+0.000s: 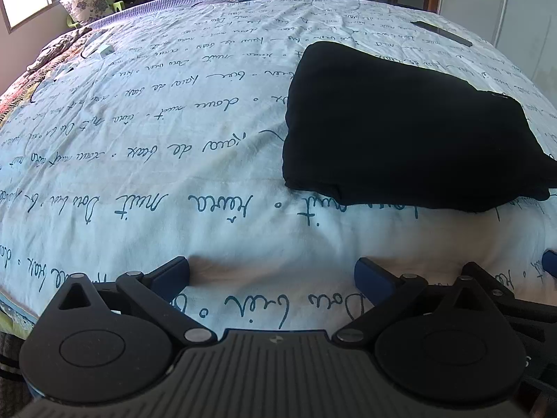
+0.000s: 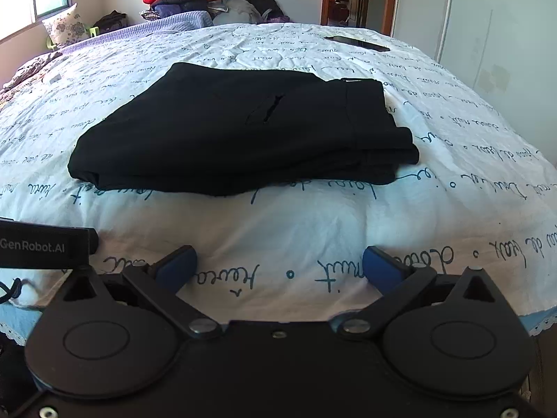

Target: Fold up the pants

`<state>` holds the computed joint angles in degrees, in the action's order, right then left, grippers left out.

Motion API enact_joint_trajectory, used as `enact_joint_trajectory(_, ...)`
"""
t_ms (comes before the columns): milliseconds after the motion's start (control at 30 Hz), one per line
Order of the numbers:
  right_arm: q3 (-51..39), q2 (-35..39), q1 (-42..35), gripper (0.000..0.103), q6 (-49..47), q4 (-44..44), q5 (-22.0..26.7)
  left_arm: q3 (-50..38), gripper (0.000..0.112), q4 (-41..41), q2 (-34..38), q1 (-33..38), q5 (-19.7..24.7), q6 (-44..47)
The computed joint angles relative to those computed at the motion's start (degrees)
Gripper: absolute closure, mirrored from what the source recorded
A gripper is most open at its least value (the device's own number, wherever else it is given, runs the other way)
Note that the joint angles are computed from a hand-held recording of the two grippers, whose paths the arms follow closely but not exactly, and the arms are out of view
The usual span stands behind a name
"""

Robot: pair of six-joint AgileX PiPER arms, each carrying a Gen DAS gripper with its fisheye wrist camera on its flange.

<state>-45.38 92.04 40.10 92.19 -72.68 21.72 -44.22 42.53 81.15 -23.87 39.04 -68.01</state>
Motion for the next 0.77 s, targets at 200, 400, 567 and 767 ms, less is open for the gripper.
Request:
enact_joint_trajectory(200,0.1,0.1,0.6,0.000,1.3,-0.8,0.6,0.0,0.009,-0.3,-0.1,0.1,0.0,0.4)
enact_joint_trajectory(400,0.2,0.1,0.5,0.000,1.3,-1.1,0.4,0.5,0.009,0.7,-0.5,-0.1,-0.6,-0.1)
enact_joint_trajectory(567,-0.2,0.3,0.3,0.000,0.4,-0.4,0.3,0.4,0.009,0.5,-0.4,0.3,-1.0,0.6)
enact_joint_trajectory(767,1.6,-1.7,0.5,0.000,5.5,-4.4,-0.1,0.8,0.012,-2.5,-1.9,1.9,-1.9,4.5)
